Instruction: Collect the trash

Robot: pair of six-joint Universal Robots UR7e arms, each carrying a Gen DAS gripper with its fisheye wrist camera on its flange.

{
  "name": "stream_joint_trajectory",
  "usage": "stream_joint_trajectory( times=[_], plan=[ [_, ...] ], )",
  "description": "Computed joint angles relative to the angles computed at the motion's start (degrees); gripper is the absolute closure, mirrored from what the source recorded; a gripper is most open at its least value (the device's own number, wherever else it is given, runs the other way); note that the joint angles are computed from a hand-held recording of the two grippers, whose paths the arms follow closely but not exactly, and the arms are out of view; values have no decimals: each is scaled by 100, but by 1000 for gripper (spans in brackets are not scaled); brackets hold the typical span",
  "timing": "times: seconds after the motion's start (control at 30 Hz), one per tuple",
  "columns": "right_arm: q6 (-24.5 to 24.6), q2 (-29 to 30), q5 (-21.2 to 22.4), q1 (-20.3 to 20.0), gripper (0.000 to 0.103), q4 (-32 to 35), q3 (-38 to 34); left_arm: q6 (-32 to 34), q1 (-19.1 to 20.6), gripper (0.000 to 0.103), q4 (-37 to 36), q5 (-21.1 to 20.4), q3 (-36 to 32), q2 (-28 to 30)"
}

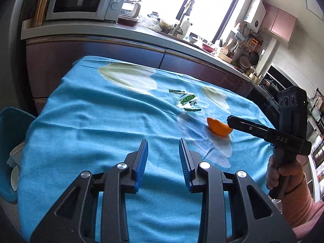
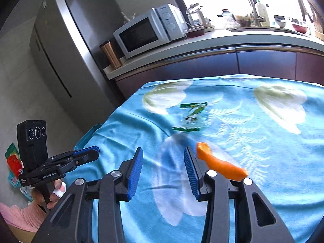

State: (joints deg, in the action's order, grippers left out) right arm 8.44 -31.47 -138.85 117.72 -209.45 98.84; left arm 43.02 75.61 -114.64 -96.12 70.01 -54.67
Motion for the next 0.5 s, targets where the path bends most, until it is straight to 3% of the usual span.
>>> stream_joint_trajectory(
  times=[0.13, 0.3, 0.5],
  plan=[
    [126, -142, -321, -34, 59, -349, 363, 82, -114, 70, 5, 18, 184, -31],
    [351, -267, -421, -146, 59, -566, 692, 135, -215, 69, 6, 54, 363, -57],
    [595, -432, -23, -364, 55, -468, 986, 102, -322, 70, 60, 127, 451, -39]
  ],
)
